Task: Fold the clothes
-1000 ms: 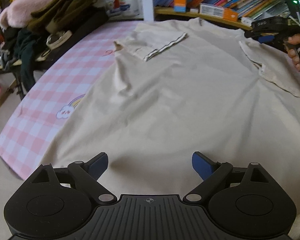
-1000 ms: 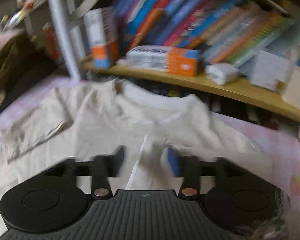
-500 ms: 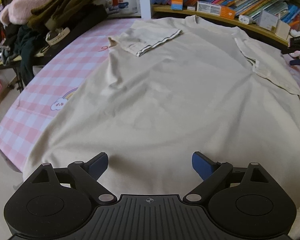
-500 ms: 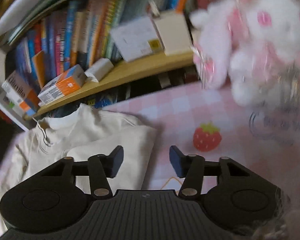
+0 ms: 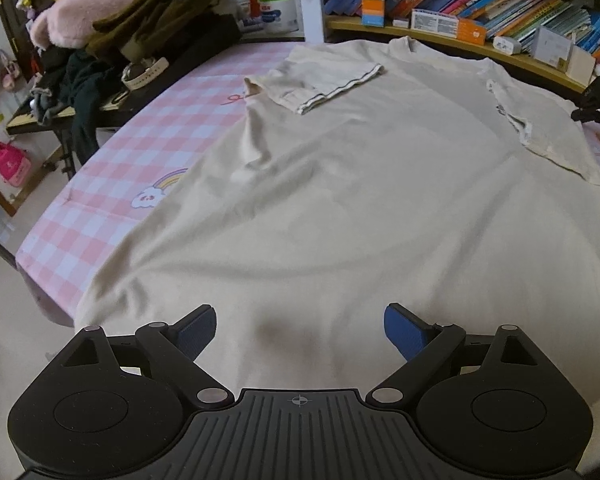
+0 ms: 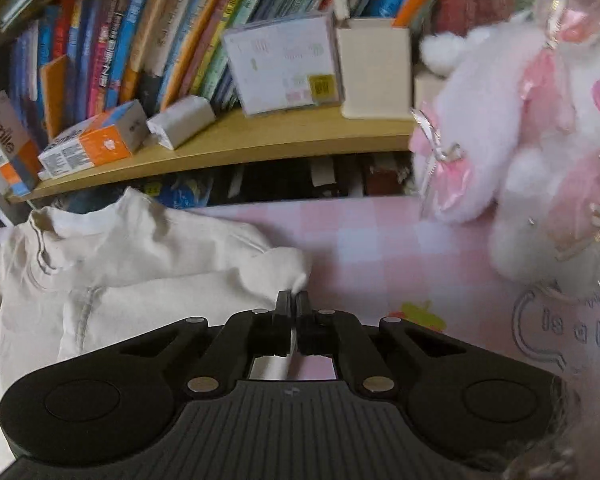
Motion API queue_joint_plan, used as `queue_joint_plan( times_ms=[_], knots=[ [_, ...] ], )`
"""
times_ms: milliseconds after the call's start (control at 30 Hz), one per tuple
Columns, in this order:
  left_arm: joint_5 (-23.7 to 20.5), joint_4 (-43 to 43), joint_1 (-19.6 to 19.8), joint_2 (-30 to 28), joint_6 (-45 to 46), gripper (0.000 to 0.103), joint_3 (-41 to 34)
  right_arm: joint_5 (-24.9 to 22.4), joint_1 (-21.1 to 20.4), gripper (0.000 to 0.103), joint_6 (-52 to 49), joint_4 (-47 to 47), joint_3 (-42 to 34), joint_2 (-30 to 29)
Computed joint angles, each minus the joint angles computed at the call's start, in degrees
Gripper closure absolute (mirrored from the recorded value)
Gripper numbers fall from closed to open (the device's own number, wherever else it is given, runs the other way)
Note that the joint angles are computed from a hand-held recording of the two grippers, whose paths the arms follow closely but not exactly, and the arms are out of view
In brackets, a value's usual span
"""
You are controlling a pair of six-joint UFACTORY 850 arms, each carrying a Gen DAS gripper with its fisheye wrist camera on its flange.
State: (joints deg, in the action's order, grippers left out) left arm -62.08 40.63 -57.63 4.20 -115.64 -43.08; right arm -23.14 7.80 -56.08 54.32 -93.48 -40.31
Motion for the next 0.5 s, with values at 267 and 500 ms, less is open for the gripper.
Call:
queue_joint_plan(
  times_ms=[267, 500],
  knots=[
    [4.3, 3.7, 0.9, -1.7, -2.0, 0.01, -0.6, -6.7, -4.1, 0.069, -15.2, 12.8, 15.8, 12.6],
    [6.4, 7.2, 1.3, -3.6, -2.3, 0.01, -2.0, -9.6, -5.1, 0.059, -26.7, 12.7, 33.6, 25.6]
  ],
)
